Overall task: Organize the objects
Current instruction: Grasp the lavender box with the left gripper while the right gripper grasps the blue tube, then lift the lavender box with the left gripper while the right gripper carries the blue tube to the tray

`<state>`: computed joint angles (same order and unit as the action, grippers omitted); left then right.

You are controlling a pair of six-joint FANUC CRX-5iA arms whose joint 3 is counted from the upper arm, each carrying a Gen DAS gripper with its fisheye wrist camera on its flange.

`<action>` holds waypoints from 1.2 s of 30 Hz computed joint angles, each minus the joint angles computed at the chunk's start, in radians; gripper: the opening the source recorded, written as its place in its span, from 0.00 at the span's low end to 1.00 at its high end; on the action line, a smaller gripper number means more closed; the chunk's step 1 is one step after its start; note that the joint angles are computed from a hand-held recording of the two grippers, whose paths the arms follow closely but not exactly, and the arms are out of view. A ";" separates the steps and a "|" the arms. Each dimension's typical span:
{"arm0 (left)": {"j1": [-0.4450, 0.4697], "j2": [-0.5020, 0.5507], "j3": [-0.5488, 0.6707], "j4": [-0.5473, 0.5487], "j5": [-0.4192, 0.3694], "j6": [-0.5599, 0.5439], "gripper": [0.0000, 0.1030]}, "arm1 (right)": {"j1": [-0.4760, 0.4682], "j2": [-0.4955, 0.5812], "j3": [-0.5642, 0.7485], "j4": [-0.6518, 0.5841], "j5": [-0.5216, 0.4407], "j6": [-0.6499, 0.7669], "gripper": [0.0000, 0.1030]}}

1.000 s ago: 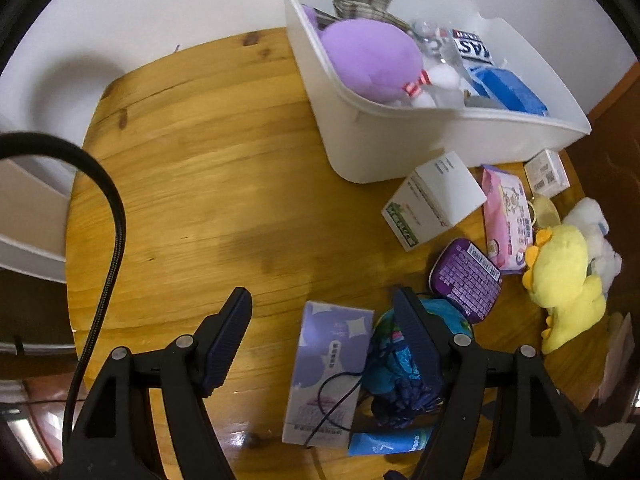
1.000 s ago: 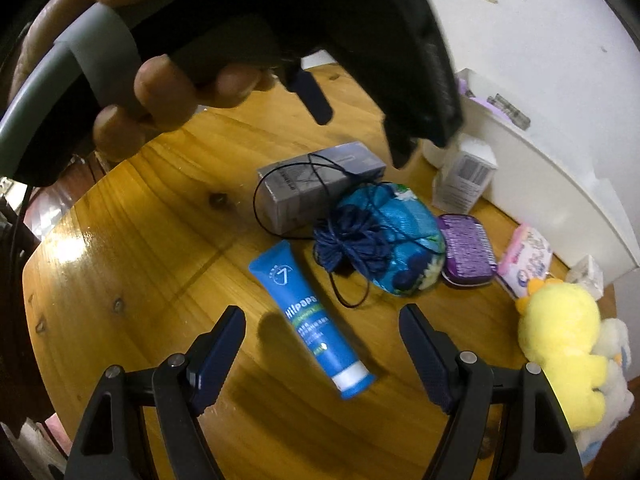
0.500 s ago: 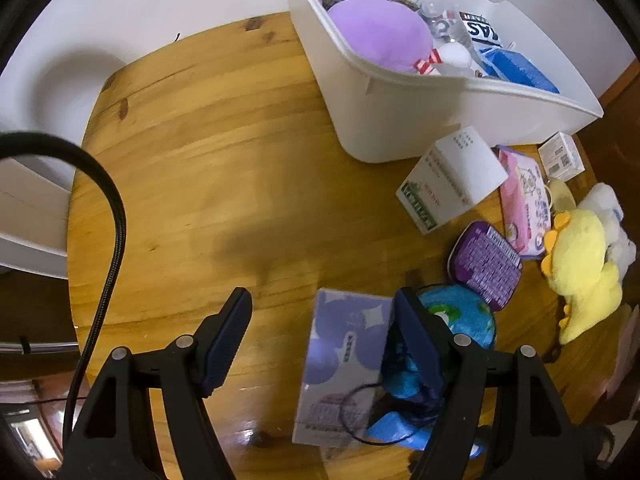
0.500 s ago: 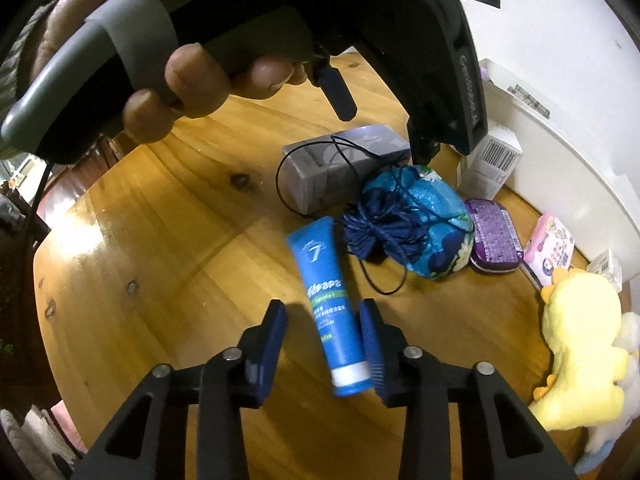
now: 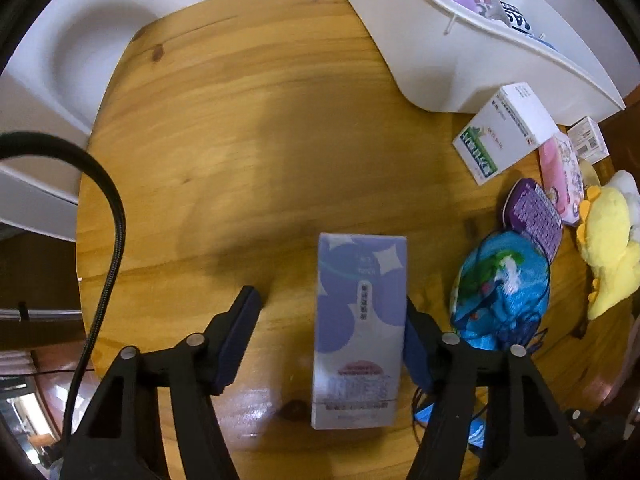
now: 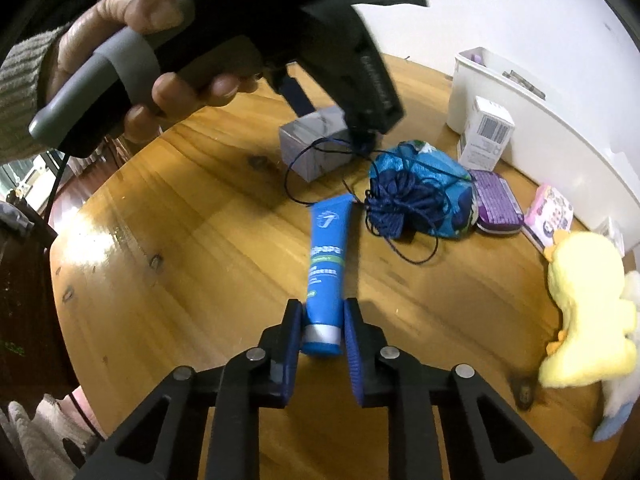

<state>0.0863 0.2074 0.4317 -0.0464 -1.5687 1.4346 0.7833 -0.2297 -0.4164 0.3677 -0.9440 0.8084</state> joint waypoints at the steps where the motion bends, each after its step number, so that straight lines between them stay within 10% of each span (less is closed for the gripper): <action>1: 0.004 -0.005 -0.007 0.005 0.002 -0.001 0.60 | -0.008 0.006 0.010 -0.010 0.001 0.010 0.19; 5: 0.024 -0.026 -0.031 0.030 0.009 -0.003 0.39 | -0.028 0.007 0.017 -0.033 0.003 0.031 0.19; 36: 0.037 -0.300 -0.175 0.115 0.056 -0.039 0.38 | 0.139 -0.194 -0.075 0.125 -0.112 -0.313 0.19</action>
<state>0.1237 -0.0927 0.2563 0.0689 -1.5127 1.3953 0.9218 -0.4241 -0.4918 0.4925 -1.0560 0.4953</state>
